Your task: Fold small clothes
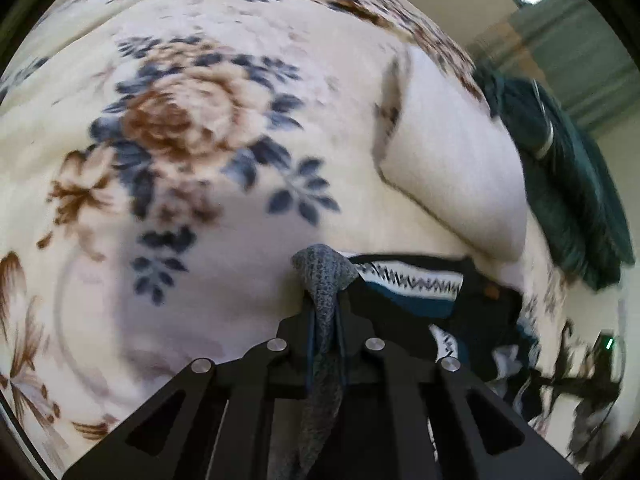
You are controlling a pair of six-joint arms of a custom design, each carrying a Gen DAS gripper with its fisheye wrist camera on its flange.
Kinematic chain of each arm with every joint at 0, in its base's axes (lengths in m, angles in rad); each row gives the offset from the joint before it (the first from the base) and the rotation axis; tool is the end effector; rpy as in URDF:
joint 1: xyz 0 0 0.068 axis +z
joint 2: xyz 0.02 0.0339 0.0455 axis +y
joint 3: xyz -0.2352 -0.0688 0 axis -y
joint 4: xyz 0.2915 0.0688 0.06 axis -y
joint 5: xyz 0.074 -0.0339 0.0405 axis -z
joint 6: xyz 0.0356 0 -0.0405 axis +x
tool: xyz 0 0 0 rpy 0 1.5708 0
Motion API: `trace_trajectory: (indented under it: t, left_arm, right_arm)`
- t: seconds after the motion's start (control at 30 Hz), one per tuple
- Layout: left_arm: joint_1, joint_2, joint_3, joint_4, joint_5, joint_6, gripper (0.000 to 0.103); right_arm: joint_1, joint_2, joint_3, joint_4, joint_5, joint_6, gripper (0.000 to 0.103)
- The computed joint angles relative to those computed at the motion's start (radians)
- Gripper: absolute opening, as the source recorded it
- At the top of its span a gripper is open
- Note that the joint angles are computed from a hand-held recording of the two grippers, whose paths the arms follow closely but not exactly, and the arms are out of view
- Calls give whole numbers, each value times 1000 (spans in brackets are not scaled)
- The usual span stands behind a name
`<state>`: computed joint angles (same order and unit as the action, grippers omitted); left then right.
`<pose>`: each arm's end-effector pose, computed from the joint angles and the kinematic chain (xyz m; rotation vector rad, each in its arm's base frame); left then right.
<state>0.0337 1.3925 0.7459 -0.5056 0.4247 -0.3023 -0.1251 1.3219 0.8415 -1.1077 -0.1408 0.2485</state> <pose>0.2907 -0.0049 0.1200 -0.3310 2.6940 -0.6564 0.2451 -0.0258 0.1507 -0.5791 -3.0537 -0.2171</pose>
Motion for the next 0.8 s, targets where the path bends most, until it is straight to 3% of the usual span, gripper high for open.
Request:
trace_trajectory:
  t: [0.07,0.13,0.2,0.3,0.4,0.43,0.5,0.6,0.7,0.8]
  left_arm:
    - [22,36,18,12,-11,-3,6]
    - [30,58,22,13,1,4,7]
    - [20,77,48,-32,-5,14,11]
    - [22,-5,43,-133,-60,16,19]
    - [34,-246,-55,-222,-100,10,40]
    - [22,-350,-91,-264,-121,-1,52]
    - [-22,-522,-149,-350,-163,-43,61]
    - [-98,-610,-200,-399,-182,-93,61]
    - [-137,-586,-240,-391,-174,-161,61]
    - [-152,-684,-286,-443,-144,-230,61]
  right_arm:
    - [-12,-34,-13,21,18,11,0]
    - [-18,-14,8,25,106,8,0]
    - [-39,6,39,16,105,12,1]
    - [-21,12,87,-4,-43,-33,6]
    - [79,68,123,-25,-211,-58,32]
    - [115,95,129,-20,-263,-49,33]
    - [221,135,123,26,-340,16,33]
    - [382,184,88,102,-360,84,33]
    - [516,204,35,134,-311,105,33]
    - [636,218,-42,111,-250,137,33]
